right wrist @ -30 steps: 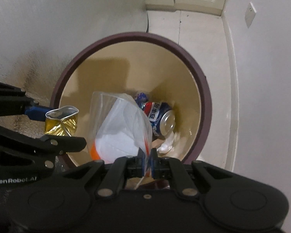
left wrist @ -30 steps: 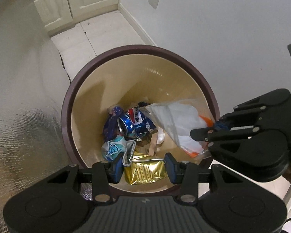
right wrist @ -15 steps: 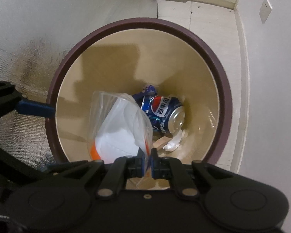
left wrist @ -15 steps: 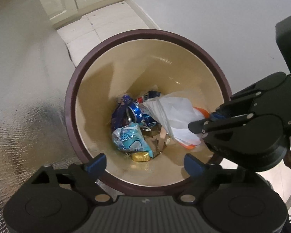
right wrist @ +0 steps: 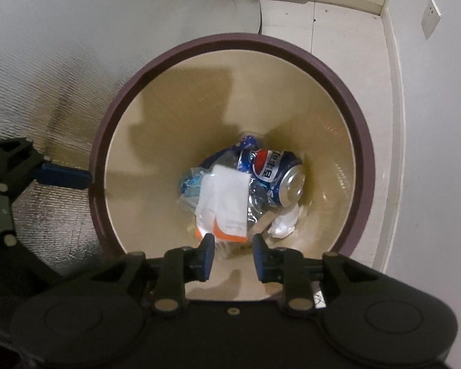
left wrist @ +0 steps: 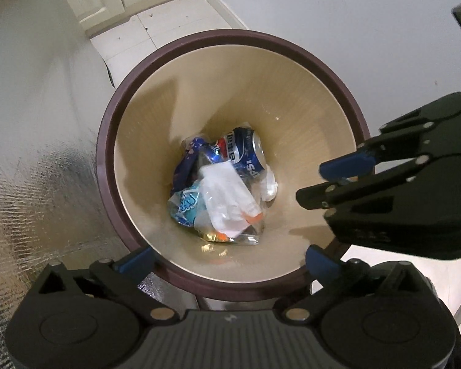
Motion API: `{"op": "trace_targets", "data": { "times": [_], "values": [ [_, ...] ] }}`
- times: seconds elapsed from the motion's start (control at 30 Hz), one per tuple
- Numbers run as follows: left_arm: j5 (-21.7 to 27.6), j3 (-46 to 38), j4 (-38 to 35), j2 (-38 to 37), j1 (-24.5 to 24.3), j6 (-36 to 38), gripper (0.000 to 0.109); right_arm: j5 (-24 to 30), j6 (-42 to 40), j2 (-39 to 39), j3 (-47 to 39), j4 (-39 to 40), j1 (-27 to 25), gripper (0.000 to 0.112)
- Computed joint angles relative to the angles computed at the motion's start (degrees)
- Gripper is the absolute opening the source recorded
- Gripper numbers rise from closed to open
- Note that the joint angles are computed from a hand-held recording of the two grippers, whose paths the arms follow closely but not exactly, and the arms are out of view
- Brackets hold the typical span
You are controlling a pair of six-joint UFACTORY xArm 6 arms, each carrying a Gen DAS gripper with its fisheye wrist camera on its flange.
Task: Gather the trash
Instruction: 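Withdraw both open tools up from the wastebasket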
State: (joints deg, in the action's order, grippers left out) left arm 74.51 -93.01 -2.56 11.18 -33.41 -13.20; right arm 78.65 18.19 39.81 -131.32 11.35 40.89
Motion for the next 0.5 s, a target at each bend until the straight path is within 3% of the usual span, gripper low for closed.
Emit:
{"op": "trace_targets", "data": {
  "times": [0.5],
  "values": [
    [-0.35, 0.92, 0.90, -1.75, 0.64, -1.48, 0.103, -2.49, 0.14, -7.64, 8.78, -3.18, 0.99, 0.059]
  ]
}}
